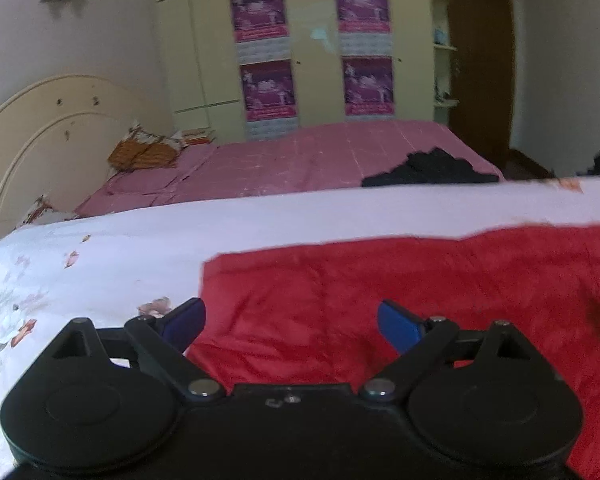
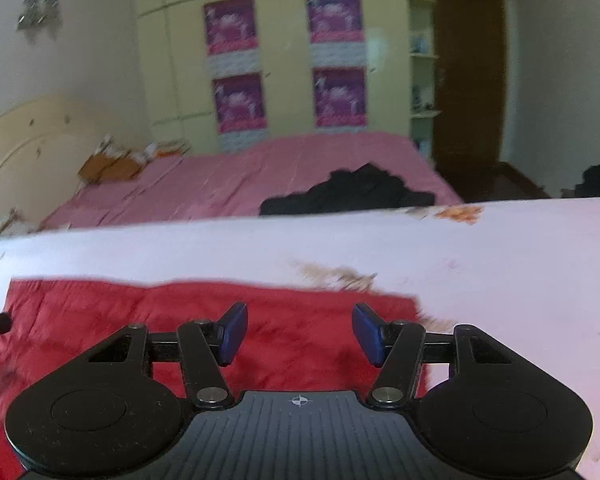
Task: Fold large clothes
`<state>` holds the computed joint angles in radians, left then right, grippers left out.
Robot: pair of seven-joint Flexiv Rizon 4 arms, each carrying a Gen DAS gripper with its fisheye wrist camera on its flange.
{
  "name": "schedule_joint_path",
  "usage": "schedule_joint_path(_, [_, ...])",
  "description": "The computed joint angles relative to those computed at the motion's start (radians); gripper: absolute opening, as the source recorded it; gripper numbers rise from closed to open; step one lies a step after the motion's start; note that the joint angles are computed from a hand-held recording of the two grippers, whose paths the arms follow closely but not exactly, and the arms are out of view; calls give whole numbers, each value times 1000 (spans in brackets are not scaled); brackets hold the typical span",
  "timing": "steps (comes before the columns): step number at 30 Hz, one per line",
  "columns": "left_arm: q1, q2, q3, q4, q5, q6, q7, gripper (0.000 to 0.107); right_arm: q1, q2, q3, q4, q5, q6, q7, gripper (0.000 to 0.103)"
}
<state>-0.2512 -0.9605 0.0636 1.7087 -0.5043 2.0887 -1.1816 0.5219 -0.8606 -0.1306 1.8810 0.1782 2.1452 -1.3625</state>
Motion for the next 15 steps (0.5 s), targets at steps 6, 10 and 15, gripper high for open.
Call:
schedule_joint_path(6, [-80,-55,76,-46,-105,-69,33,93,50,-60,-16,-41,3,-46,-1,58])
schedule_joint_path(10, [-86,-82,87,-62,-145,-86,6,99,125,-122,-111,-90,39,-120,15,59])
schedule_joint_path(15, [-84,-96,95,-76,-162,-108,-33,101,210,-210,-235,-131,79,-130,29,59])
